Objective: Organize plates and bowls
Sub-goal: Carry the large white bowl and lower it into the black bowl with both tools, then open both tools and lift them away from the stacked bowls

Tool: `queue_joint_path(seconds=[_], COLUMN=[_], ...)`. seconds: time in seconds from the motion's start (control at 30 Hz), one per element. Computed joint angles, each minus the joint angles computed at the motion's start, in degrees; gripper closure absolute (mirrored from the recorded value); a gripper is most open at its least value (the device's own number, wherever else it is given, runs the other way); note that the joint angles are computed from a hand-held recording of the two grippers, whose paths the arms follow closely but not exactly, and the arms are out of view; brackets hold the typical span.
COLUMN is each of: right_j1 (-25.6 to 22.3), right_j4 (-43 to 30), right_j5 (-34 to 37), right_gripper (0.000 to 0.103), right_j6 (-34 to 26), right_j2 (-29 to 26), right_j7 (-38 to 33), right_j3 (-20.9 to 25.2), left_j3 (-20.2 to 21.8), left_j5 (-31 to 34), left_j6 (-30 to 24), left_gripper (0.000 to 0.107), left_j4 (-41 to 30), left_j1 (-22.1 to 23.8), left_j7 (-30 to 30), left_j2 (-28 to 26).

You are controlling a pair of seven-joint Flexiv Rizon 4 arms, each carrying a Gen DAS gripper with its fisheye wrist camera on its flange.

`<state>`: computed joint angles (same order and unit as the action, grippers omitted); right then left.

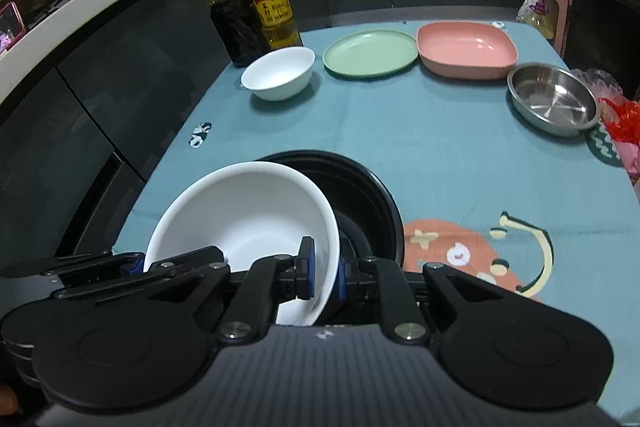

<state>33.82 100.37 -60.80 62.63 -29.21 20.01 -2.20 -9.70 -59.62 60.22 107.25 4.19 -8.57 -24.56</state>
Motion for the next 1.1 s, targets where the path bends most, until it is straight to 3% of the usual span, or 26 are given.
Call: queue_joint_path(seconds=[0.67, 1.1], right_j1=[0.0, 0.3], right_j4=[-0.5, -0.2], right_j5=[3.8, 3.4], right_gripper=[0.101, 0.101], right_j6=[1.0, 2.1], right_j2=[-1.7, -1.6], right_j7=[-1.1, -0.2], right_j3=[-0.7, -1.8], left_j3=[-0.7, -3.2], left_j5=[8.2, 8.1], left_j6=[1.8, 5.8], left_gripper=[0.095, 0.093], left_j4=[-2.9, -2.9], left_j1=[0.5, 1.1], left_j7=[-7.0, -4.6], left_j2=[-3.9, -4.9])
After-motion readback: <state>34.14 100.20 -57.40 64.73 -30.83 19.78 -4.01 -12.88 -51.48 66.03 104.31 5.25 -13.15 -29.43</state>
